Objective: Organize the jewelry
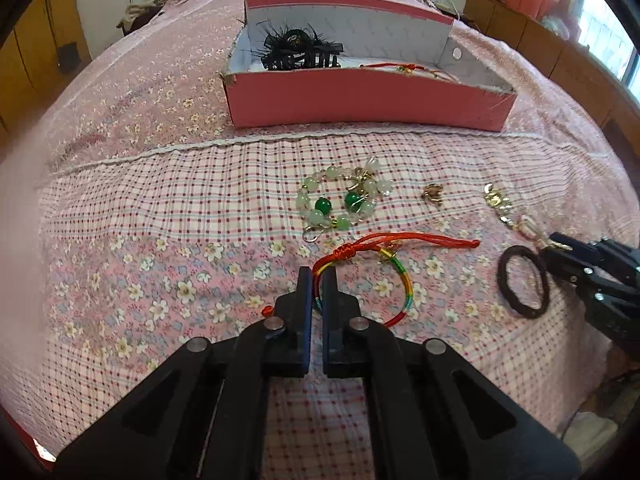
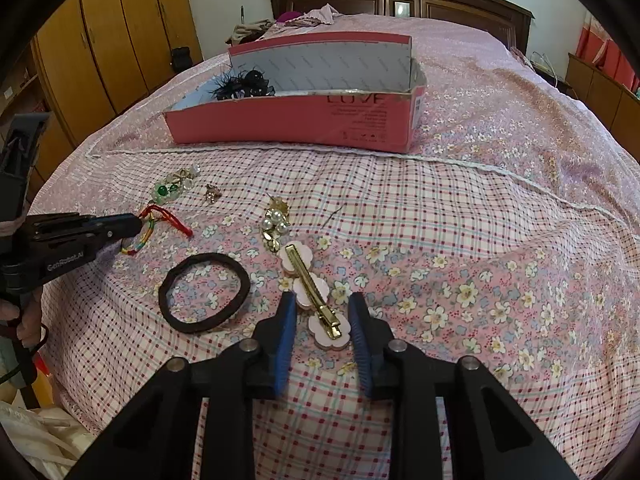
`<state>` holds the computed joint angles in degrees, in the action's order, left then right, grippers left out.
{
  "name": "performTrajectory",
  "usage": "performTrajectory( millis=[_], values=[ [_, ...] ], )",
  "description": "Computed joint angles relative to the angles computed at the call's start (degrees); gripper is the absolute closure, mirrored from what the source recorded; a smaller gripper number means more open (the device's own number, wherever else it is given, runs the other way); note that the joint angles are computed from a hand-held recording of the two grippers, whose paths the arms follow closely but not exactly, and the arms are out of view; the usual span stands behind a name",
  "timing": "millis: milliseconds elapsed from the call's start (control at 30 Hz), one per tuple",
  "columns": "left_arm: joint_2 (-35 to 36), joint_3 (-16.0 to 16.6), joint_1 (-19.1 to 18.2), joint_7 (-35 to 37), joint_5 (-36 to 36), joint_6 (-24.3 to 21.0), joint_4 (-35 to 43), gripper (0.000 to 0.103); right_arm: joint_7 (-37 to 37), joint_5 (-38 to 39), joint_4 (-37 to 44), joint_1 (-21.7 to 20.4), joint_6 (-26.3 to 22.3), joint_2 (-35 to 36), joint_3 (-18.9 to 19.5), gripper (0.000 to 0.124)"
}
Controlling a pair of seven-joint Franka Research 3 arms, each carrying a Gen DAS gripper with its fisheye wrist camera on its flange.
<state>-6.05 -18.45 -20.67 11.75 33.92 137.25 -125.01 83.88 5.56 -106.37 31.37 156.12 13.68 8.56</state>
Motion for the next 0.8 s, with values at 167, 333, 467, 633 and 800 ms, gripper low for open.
performTrajectory(
  millis=[167, 333, 467, 633, 800],
  values=[
    [-2.5, -0.7, -0.2, -1.0, 1.0, 0.7, -1.4, 0.103, -1.6, 2.8, -1.1, -0.9, 1.2, -1.2, 0.9, 0.104],
    [-4.4, -1.4, 0.0, -2.1, 2.5, 0.5, -1.5, 0.103, -1.5, 3.1, -1.7, -0.7, 2.3, -2.2, 0.8, 0.104],
    [-5.4, -1.8, 0.4, -3.1, 3.8, 0.4, -1.1, 0.103, -2.9, 5.6, -1.7, -1.3, 2.7, -2.7, 1.4, 0.104],
    [-6.7, -2.3, 0.9, -4.0, 5.6, -0.3, -0.4, 0.103, -4.3, 7.7, -1.3, -1.6, 3.6, -3.4, 1.8, 0.104],
    [-8.1, -1.2, 1.8, -4.0, 4.4, 3.6, -1.3, 0.103, -5.6, 9.7, -0.1, -1.7, 3.9, -3.6, 2.1, 0.104]
  ],
)
